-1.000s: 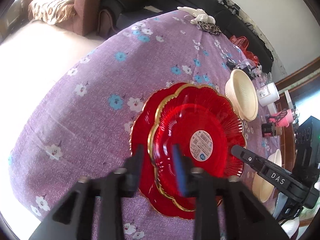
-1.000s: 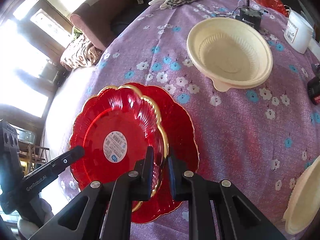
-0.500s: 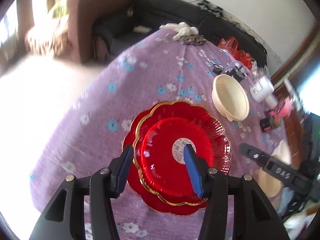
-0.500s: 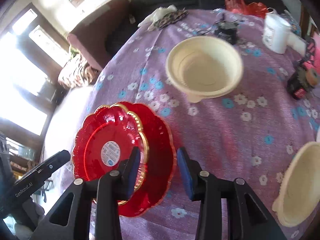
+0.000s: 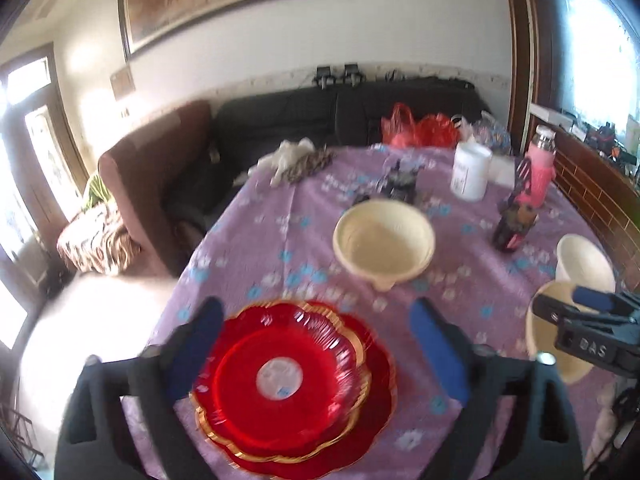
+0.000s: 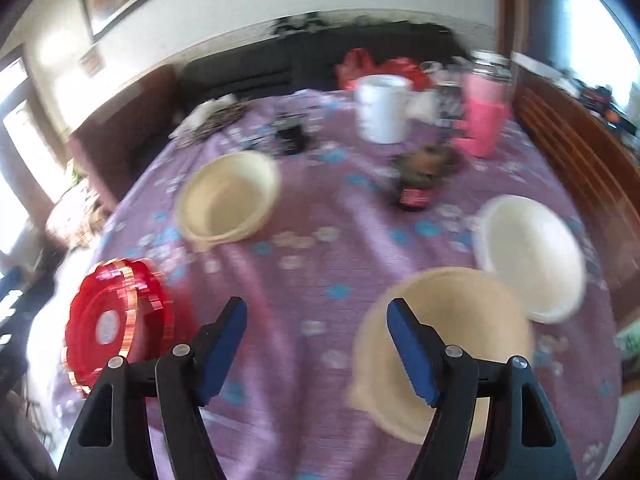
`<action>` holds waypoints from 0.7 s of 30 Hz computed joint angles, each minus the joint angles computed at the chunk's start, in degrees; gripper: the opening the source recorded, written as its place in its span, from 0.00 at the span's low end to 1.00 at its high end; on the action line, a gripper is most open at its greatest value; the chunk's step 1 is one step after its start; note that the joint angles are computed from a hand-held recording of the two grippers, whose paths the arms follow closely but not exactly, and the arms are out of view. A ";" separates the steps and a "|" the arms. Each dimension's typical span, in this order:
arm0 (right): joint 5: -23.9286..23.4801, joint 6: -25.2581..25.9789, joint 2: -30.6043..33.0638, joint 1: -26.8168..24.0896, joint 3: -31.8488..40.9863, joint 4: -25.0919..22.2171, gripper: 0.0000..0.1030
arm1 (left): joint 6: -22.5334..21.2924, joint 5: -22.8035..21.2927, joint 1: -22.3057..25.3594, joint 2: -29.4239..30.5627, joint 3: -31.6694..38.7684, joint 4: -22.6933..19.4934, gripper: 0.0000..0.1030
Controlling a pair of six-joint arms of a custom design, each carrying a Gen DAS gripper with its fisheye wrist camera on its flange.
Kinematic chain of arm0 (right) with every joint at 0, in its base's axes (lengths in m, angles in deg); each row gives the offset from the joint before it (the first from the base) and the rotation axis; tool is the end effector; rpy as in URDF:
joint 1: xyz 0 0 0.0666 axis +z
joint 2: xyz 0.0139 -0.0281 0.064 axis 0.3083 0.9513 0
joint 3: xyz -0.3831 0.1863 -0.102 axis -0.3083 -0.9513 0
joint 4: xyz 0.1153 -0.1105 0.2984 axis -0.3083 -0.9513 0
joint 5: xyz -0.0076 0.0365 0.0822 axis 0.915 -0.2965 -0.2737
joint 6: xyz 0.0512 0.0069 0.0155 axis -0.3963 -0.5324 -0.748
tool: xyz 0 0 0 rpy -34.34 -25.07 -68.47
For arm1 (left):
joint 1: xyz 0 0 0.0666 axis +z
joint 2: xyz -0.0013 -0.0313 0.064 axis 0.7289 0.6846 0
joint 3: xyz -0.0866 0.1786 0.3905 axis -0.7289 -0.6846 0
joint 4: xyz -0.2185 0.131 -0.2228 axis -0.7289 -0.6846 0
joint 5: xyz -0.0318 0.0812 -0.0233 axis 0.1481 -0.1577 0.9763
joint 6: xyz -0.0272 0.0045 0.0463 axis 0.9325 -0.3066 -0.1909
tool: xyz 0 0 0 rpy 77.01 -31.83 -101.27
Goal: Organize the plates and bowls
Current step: 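Move both grippers to the cream ribbed bowl and grasp its rim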
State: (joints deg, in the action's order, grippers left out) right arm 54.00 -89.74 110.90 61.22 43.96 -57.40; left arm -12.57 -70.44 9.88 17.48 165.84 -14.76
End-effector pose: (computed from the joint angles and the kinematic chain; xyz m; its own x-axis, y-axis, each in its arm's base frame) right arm 0.3541 0.3198 0.4623 -0.7389 -0.1200 -0.6630 -0.2445 0.9647 0.0979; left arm 0.2825 -0.1828 0.5351 -0.6357 -0.1033 -0.7650 -0.3027 0.9450 0.1239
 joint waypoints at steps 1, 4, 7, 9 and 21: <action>0.69 -0.17 -0.79 -0.79 -0.73 -0.21 0.74 | 0.25 0.85 0.01 1.22 1.29 -0.85 0.95; 0.98 -1.17 -2.75 -4.12 -2.62 -1.95 0.74 | 0.78 6.39 0.82 6.56 6.59 -6.02 0.95; -0.37 -2.25 -4.42 -7.61 -4.51 -3.63 0.74 | 1.13 12.36 0.86 8.85 8.04 -4.84 0.95; -1.28 -2.77 -5.86 -9.64 -6.40 -4.04 0.74 | 1.14 14.14 0.36 10.68 9.22 -5.01 0.95; -8.88 -1.39 -7.98 -17.20 -11.15 -3.15 0.74 | 2.37 18.29 -2.62 18.13 13.44 -7.28 0.94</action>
